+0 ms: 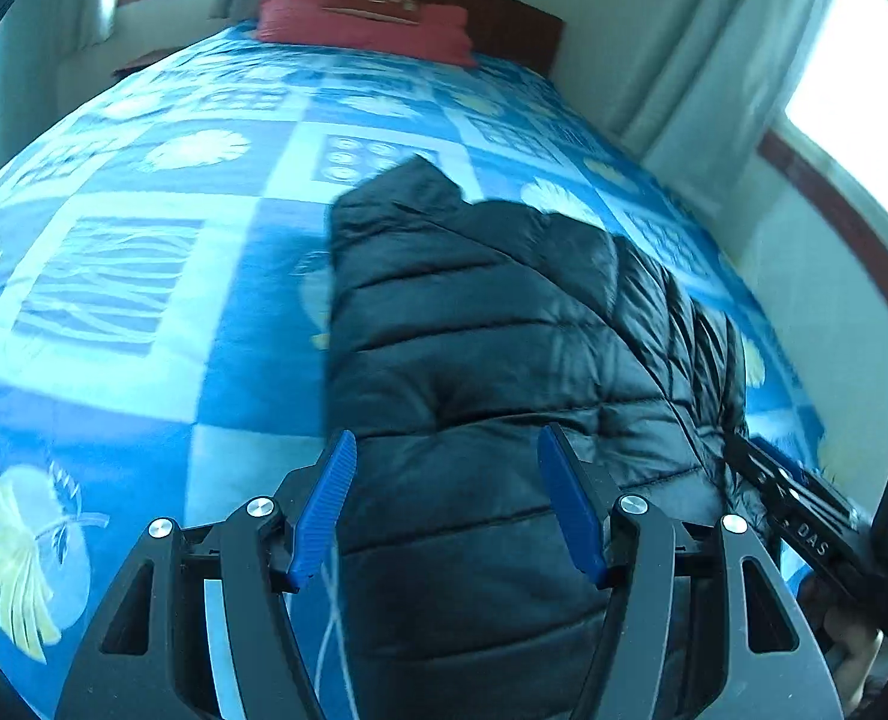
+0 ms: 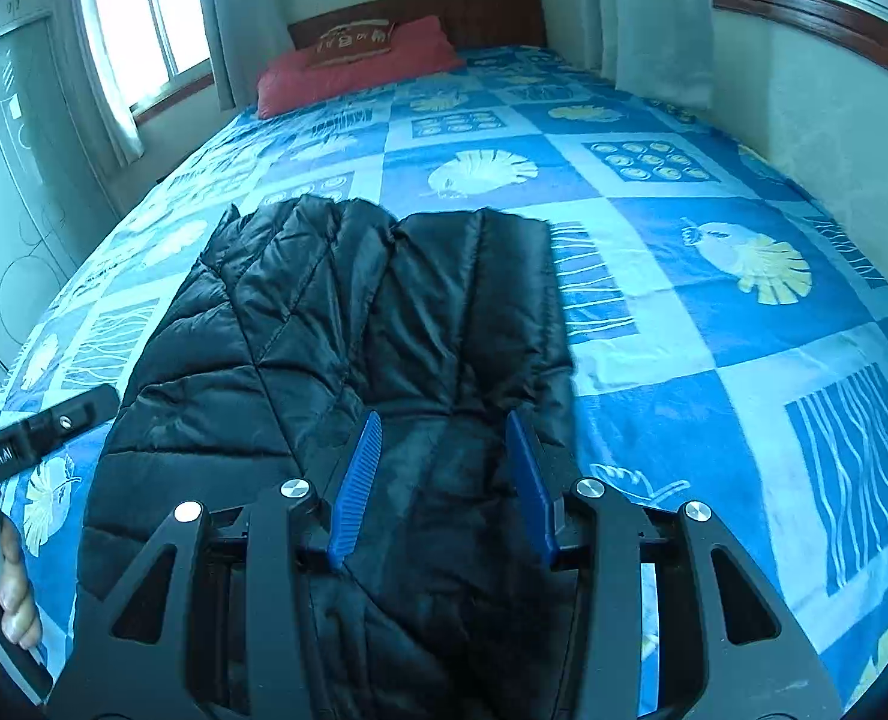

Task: Fold large clothes
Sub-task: 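Lift the bundle end with both grippers and roll it over onto itself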

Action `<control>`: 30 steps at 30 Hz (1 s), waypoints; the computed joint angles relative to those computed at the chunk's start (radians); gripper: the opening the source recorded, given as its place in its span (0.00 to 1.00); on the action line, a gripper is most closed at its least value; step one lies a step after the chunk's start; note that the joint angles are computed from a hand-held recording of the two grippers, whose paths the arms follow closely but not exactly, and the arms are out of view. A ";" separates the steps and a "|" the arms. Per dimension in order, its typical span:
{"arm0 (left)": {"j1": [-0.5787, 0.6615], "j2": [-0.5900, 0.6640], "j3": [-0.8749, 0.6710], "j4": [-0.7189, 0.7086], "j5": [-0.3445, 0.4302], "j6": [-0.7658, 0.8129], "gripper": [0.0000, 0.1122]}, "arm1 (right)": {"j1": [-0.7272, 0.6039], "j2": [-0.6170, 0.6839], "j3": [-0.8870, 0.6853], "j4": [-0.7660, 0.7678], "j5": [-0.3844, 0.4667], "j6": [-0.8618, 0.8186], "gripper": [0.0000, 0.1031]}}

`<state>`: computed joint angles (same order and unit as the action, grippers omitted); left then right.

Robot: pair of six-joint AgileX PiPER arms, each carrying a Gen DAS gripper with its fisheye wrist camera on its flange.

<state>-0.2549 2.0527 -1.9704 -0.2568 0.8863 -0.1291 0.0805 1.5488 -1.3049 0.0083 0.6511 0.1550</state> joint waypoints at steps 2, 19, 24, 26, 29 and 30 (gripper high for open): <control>0.008 -0.025 0.042 0.013 -0.017 -0.039 0.56 | -0.004 -0.024 0.016 -0.025 0.012 0.037 0.42; 0.100 -0.081 0.322 -0.373 -0.142 -0.084 0.61 | -0.212 0.016 0.087 0.475 0.021 -0.264 0.68; 0.134 -0.046 0.364 -0.590 -0.161 0.002 0.70 | -0.290 0.088 0.107 0.708 0.040 -0.415 0.82; 0.147 -0.028 0.379 -0.681 -0.162 0.043 0.73 | -0.317 0.123 0.112 0.797 0.059 -0.478 0.87; 0.167 0.013 0.382 -0.809 -0.128 0.105 0.78 | -0.373 0.190 0.126 0.994 0.124 -0.624 0.92; 0.176 0.033 0.377 -0.860 -0.106 0.131 0.79 | -0.383 0.202 0.133 1.037 0.131 -0.658 0.95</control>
